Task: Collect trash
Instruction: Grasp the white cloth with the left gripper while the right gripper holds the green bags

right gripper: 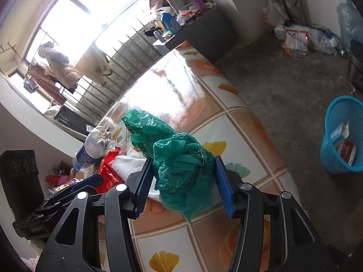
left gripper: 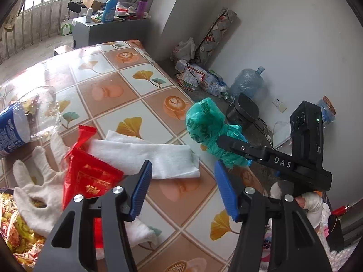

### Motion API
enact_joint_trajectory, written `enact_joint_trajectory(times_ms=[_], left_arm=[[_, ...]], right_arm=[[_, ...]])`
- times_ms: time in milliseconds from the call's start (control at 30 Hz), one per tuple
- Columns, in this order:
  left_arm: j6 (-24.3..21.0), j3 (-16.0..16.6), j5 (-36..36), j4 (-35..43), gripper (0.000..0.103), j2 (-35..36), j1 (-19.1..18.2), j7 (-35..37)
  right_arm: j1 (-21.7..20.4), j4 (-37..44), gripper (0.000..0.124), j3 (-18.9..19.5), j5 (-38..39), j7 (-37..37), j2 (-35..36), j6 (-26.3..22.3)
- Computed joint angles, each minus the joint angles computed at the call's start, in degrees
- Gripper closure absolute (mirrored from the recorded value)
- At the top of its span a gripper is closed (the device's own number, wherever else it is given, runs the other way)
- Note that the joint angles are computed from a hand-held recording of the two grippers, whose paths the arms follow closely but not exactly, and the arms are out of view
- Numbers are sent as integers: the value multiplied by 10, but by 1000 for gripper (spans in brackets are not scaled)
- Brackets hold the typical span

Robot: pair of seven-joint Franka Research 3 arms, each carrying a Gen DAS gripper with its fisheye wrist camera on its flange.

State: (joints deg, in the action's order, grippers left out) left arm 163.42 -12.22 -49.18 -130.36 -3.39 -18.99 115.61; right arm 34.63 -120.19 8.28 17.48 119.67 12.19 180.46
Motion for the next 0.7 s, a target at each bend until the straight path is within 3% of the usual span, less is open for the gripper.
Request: enact_joint_trajectory(times_ms=[67,133,267,367,400,633,700], left_arm=[[3,-7,20,19,47,24,-1,-22],[13,-17,84,32,47,47,2,-68],[27,-22,266,51,47,88,3,-204],[23,-9,393,61,47,105,-1,-305],[19,-12,408,63,49,109,3,-315],[21,-29,488,65,67,116,32,-375],[21,-28,505,68,75,119,36,-390]], right_arm=[[-38,-13,74,39,39,-25,-7,12],[-57,-21,74,59,69,-40,-10,18],[-93,-25,74,101,123,-82,-9,28],[-70,-25,74,78,121,-82,-10,29],[-68,-27,74,76,122,-84,-12,30],[-145,-27,74,165,201,-168,-6,43],[-144,-25,74,165,213,-179,-6,44]])
